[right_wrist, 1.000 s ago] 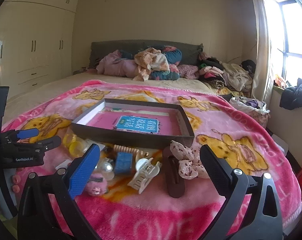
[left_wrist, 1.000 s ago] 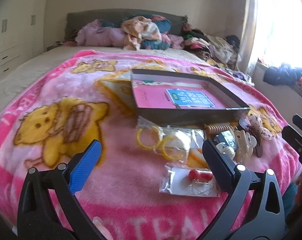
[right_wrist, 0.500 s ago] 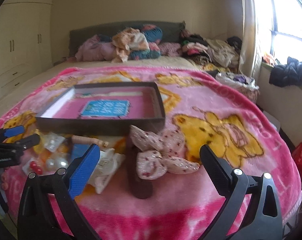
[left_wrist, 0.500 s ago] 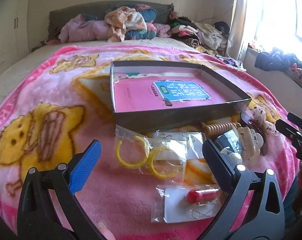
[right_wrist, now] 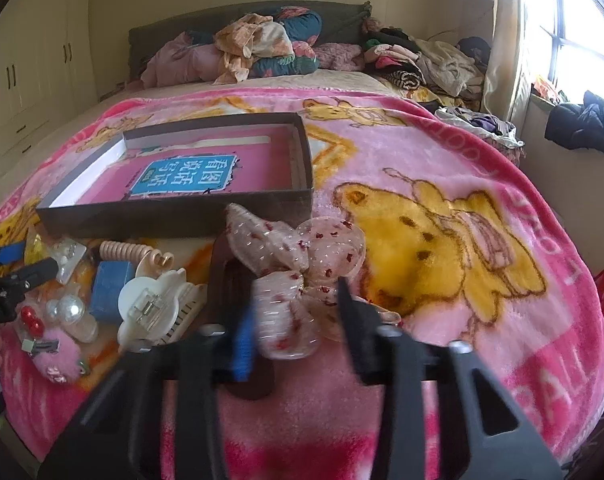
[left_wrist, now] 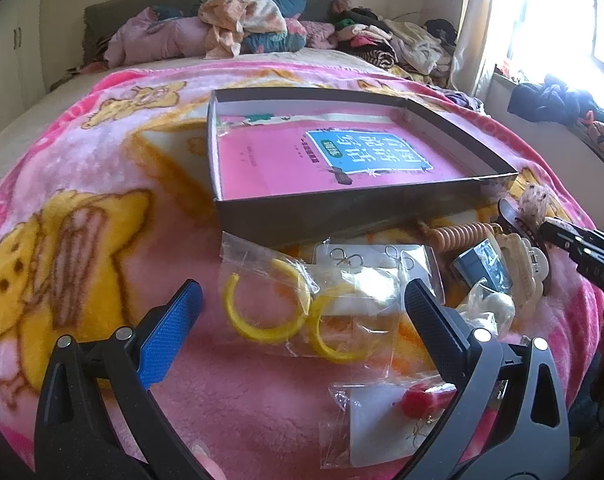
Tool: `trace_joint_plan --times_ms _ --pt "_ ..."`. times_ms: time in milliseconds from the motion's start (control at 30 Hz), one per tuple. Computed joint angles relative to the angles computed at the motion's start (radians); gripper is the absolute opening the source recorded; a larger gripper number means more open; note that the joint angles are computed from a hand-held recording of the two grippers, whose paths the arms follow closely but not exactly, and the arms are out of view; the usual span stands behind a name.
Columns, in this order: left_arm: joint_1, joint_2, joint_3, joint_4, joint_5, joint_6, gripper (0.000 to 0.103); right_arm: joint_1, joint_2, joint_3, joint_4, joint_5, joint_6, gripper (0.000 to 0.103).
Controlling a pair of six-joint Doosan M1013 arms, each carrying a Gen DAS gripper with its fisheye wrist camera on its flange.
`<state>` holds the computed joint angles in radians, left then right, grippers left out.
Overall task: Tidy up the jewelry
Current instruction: 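Grasp the polka-dot bow hair clip with the right tool while the left grasps the yellow hoop earring bag, then carry the bow clip into the grey box with the right tool while the left drops the earring bag there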
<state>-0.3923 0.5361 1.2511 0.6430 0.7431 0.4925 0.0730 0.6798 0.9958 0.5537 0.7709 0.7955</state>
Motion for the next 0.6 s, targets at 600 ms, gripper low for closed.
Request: trace_joint_plan --times_ms 600 --pt "0.005 -0.021 0.018 -0.021 -0.002 -0.016 0.072 -0.029 -0.025 0.018 0.174 0.01 -0.083 0.01"
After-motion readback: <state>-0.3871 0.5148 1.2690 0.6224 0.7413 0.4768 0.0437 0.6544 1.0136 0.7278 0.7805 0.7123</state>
